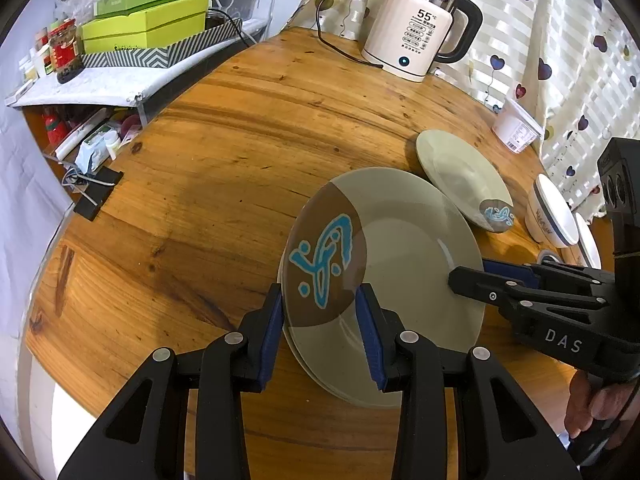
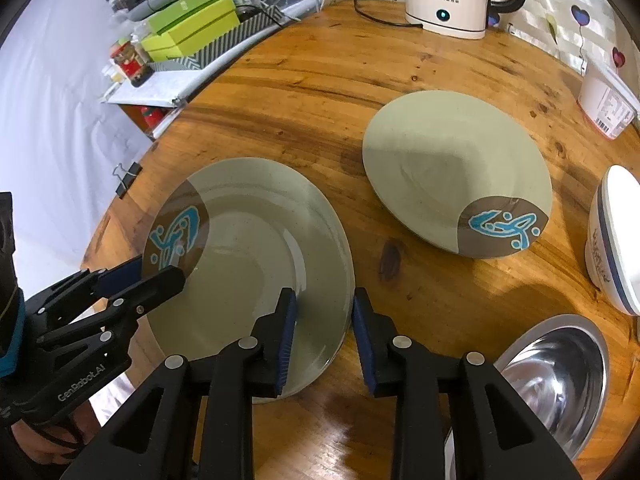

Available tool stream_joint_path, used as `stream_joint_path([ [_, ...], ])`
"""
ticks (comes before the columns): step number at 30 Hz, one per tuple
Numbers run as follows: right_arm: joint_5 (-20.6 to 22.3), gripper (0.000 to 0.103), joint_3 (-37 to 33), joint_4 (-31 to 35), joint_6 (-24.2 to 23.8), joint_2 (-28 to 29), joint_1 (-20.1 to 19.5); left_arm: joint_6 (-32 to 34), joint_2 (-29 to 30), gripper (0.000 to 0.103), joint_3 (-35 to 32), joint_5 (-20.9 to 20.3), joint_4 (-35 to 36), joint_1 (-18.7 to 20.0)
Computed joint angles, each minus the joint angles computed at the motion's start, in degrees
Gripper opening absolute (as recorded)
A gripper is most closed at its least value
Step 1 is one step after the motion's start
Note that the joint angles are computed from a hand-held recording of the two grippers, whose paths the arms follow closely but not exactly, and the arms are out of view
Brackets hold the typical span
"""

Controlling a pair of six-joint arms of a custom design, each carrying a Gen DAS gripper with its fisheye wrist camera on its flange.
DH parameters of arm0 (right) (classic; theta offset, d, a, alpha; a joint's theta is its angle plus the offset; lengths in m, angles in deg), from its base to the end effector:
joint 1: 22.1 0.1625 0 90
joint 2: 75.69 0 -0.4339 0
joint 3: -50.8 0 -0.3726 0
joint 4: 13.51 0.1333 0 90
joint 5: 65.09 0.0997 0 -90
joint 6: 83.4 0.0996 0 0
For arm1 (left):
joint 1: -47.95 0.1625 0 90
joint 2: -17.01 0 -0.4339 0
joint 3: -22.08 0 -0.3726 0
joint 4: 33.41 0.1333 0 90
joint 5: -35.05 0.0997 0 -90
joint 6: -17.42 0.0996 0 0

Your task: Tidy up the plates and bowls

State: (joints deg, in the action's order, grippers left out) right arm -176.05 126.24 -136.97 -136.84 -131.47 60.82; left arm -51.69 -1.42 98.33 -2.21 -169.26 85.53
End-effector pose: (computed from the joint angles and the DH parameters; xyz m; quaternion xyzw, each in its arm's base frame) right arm 0.0089 -0.7205 0.3294 0.3642 -0.9060 0.0110 0.2155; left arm -0.4212 -0.5924 -0.0954 -0.0835 0.8883 -0.3399 0.2973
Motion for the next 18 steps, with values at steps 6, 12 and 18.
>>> stream_joint_path([
  [6,-0.6,0.03,3.0,-5.0,-2.6,-0.7,0.1,-0.1,0.3,0.038,-0.3,0.8,0.5,-0.3],
  [12,-0.3,0.03,4.2,-7.2,-4.2,-1.0,-0.2,0.1,0.2,0.038,0.1,0.9,-0.2,-0.3],
  [18,1.3,0.03,4.2,-7.1,-4.4,-1.3,-0.6,0.0,-0.2,0.038,1.7,1.5,-2.6,-0.3],
])
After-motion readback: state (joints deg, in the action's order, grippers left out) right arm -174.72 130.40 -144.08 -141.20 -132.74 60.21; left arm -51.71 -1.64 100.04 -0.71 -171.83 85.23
